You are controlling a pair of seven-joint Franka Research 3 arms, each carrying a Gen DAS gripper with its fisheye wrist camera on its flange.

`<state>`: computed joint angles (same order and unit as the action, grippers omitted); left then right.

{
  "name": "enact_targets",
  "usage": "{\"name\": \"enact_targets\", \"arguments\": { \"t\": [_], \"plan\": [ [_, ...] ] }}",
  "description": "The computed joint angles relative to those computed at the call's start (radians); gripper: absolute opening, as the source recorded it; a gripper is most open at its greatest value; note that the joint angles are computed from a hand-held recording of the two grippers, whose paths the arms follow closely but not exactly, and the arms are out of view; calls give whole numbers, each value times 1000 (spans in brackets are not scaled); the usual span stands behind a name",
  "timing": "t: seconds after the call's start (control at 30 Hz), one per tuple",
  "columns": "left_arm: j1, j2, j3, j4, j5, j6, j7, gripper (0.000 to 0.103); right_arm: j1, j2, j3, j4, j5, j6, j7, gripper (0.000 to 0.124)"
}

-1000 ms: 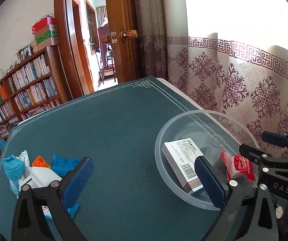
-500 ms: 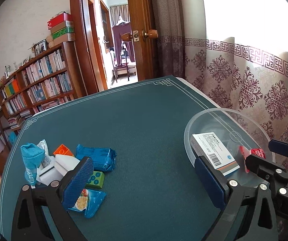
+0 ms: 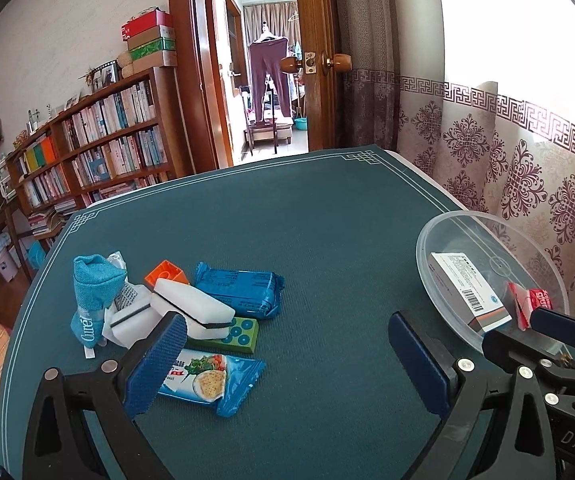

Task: Organize objects
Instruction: 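Open both grippers and withdraw them from the bowl back toward the pile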

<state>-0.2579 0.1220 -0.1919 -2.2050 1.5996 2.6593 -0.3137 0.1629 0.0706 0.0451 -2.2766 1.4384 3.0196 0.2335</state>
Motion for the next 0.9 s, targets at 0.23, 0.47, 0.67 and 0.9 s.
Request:
{"name": "enact_targets", "arguments": {
  "t": [0.23, 0.47, 0.67, 0.9],
  "plan": [
    [19, -11, 10, -35, -16, 0, -9, 103, 7, 38, 20, 8, -70, -2, 85, 68],
    [46, -17, 21, -66, -19, 27, -27, 103, 17, 64, 38, 10, -95, -4, 107, 68],
    [99, -41, 46, -120, 32, 107, -110, 103, 20, 80, 60, 13, -122, -3, 119, 68],
    [154, -60, 59, -156, 41, 162, -150, 103, 29, 98, 77, 21, -127, -5, 108, 68]
  ]
}}
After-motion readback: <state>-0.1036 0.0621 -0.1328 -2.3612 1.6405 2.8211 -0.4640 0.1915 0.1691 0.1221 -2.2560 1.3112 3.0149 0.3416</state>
